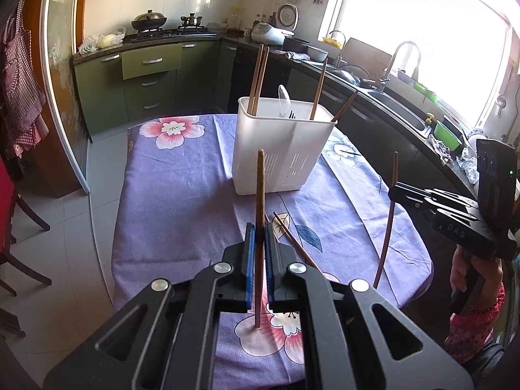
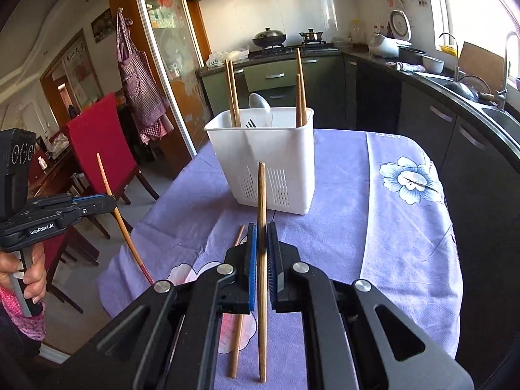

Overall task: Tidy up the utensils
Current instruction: 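Carry both chopsticks upright over the white holder and release them inside with both tools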

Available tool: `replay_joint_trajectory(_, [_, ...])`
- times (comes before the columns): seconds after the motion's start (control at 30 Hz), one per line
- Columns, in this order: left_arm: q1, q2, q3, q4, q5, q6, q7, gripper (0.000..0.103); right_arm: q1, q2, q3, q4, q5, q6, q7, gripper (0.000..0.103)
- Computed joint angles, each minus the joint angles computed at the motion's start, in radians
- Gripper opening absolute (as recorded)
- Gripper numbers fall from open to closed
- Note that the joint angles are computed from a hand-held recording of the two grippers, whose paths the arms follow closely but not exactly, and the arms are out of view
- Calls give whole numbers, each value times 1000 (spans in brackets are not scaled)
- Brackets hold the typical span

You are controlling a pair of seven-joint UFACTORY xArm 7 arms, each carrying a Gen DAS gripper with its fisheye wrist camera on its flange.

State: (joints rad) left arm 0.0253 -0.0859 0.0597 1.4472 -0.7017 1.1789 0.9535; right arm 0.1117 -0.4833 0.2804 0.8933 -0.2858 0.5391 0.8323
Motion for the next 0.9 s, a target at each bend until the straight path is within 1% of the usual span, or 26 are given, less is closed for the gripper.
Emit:
replay_joint_trajectory(0.1, [1,-12,3,-3,-7,1,5,6,2,-48,-2,-26,5,3,7,7])
replay_joint_trajectory(0.33, [-3,-30,14,-3,-23,2,18,6,-6,-80,-1,-38,20,-16,1,7])
replay_joint_trajectory(0.43, [-4,-28,15,6,-25,3,20,6,-14,-70,1,-20,21,-24,-9,7])
replay_joint_trajectory(0.63, [-3,-12,15,41,-37,11,20,6,-23,-37,-23,34,36,-51,-42,7])
replay_joint_trajectory(0.73, [1,14,14,94,-47,35,8,6,-29,-21,-45,70,52,-59,-62,7])
replay_joint_trajectory(0.9, [24,91,-1,247,-92,76,-36,6,-66,1,-68,156,52,-47,-90,7])
